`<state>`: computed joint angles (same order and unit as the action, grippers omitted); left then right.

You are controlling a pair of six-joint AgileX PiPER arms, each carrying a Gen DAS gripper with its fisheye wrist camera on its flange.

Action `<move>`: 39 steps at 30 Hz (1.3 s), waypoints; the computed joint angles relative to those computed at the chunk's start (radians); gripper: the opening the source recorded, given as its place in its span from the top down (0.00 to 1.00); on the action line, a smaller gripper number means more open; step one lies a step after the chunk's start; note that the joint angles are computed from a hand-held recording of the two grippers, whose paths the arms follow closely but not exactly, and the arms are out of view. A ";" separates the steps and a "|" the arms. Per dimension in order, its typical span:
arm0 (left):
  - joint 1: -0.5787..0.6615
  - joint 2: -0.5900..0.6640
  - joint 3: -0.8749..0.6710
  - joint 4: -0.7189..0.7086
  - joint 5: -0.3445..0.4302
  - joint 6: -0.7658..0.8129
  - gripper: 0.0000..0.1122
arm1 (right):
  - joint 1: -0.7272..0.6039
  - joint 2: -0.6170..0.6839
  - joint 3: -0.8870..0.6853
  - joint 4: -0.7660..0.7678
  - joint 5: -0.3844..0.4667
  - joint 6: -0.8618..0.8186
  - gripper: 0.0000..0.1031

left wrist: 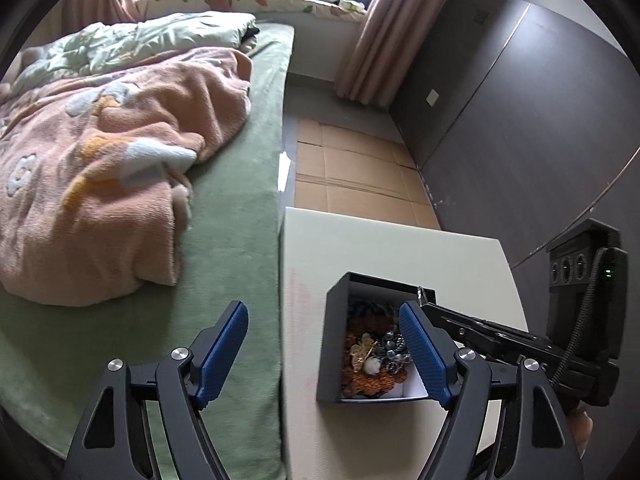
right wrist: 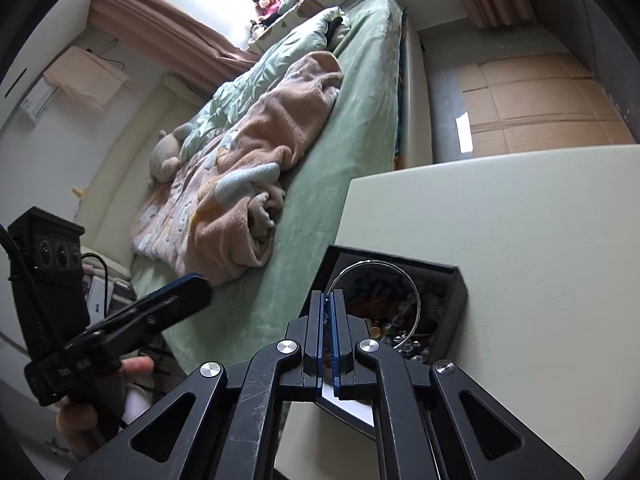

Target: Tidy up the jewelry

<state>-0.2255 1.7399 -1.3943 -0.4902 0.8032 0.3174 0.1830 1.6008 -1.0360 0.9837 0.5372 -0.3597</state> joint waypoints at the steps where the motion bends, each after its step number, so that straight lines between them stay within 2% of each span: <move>1: 0.007 -0.004 0.002 -0.004 0.003 0.004 0.29 | 0.001 0.007 -0.004 -0.005 0.001 0.006 0.96; 3: 0.015 -0.012 0.007 -0.011 0.010 0.003 0.29 | 0.011 0.016 -0.018 -0.092 -0.004 0.097 0.95; 5: 0.022 -0.021 0.017 -0.022 0.016 0.015 0.29 | 0.013 0.020 -0.027 -0.159 0.005 0.166 0.89; 6: 0.025 -0.029 0.024 -0.029 0.018 0.024 0.29 | 0.014 0.016 -0.028 -0.207 0.012 0.216 0.70; 7: 0.028 -0.037 0.031 -0.036 0.021 0.033 0.29 | 0.010 0.008 -0.022 -0.216 0.013 0.226 0.47; 8: 0.031 -0.044 0.037 -0.043 0.023 0.040 0.29 | 0.008 -0.003 -0.014 -0.215 0.009 0.224 0.41; 10: 0.038 -0.064 0.053 -0.062 0.028 0.058 0.28 | 0.019 -0.054 0.012 -0.276 -0.027 0.269 0.38; 13: 0.047 -0.097 0.082 -0.085 0.018 0.082 0.18 | 0.011 -0.101 0.018 -0.344 -0.009 0.330 0.38; 19: 0.056 -0.158 0.125 -0.111 0.009 0.116 0.17 | -0.007 -0.211 0.079 -0.429 0.014 0.433 0.38; 22: 0.047 -0.191 0.149 -0.115 -0.005 0.126 0.17 | 0.003 -0.274 0.106 -0.524 0.035 0.539 0.38; 28: -0.011 -0.273 0.203 -0.048 -0.068 0.088 0.15 | 0.040 -0.394 0.124 -0.734 0.130 0.789 0.38; 30: -0.034 -0.304 0.225 -0.032 -0.084 0.077 0.12 | 0.092 -0.442 0.115 -0.892 0.183 0.945 0.37; 32: -0.058 -0.336 0.247 -0.013 -0.097 0.068 0.11 | 0.129 -0.490 0.119 -0.981 0.228 1.045 0.27; 33: -0.076 -0.358 0.261 0.002 -0.104 0.058 0.11 | 0.138 -0.521 0.127 -1.007 0.246 1.079 0.14; 34: -0.083 -0.373 0.271 0.006 -0.109 0.058 0.11 | 0.150 -0.538 0.128 -1.033 0.263 1.112 0.06; 39: -0.156 -0.465 0.321 0.075 -0.129 0.010 0.11 | 0.321 -0.627 0.122 -1.302 0.434 1.390 0.04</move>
